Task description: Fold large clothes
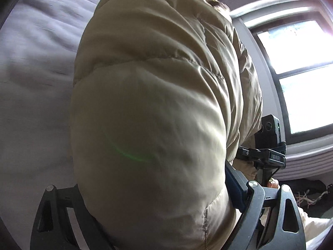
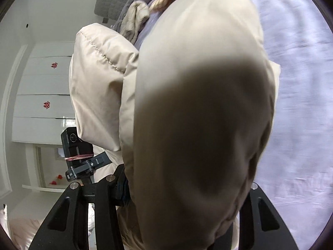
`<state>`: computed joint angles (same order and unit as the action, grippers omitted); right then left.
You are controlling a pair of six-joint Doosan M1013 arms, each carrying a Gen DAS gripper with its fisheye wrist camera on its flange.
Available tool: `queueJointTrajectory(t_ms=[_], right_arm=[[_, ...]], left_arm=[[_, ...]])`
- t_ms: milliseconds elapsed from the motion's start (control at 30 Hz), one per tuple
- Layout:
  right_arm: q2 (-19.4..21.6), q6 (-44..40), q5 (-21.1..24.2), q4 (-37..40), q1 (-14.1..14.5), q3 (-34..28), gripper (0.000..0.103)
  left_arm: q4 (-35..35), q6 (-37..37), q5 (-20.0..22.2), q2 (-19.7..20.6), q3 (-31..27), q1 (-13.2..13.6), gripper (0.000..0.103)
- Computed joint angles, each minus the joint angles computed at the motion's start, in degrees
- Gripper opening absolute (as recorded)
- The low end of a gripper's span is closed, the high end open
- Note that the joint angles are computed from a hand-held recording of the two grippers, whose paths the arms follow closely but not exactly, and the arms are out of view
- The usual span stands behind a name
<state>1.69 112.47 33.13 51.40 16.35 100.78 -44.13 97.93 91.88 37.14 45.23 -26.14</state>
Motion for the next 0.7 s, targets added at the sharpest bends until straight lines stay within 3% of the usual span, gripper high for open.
queueJointTrajectory(t_ms=[133,233,333,467,633,667,700], right_arm=[[6.09,-2.37,-1.81,3.27,1.87,-4.34,0.052],[10.71,-0.66,-0.49,2.04,2.35,-7.84,0.053],[13.61,6.19,1.86,-3.38,2.58,-10.01,0.065],[12.28,11.88,4.77,-7.86,1.43,-9.23,0.072],[7.50,25.03,12.75,-26.81,2.44,-10.08,0.072],[6.51,28.29,14.86,-31.63,3.20,-10.88,0.071],[6.39,30.84,15.93,-34.55,4.51,-12.15,0.061]], left_arm=[[2.92,-1.39,1.88,2.91,-4.74,2.83,0.093],[5.37,-3.43,2.53,5.16,-6.34,4.41,0.093],[7.68,-6.51,2.54,6.50,-5.35,5.09,0.097],[8.59,-7.05,-0.40,4.70,-1.92,5.29,0.100],[15.49,-2.87,-4.48,2.26,-3.31,6.17,0.100],[16.44,-1.96,-5.68,1.00,-2.29,6.33,0.100],[17.77,-1.56,-7.10,-0.48,-0.78,6.28,0.100]])
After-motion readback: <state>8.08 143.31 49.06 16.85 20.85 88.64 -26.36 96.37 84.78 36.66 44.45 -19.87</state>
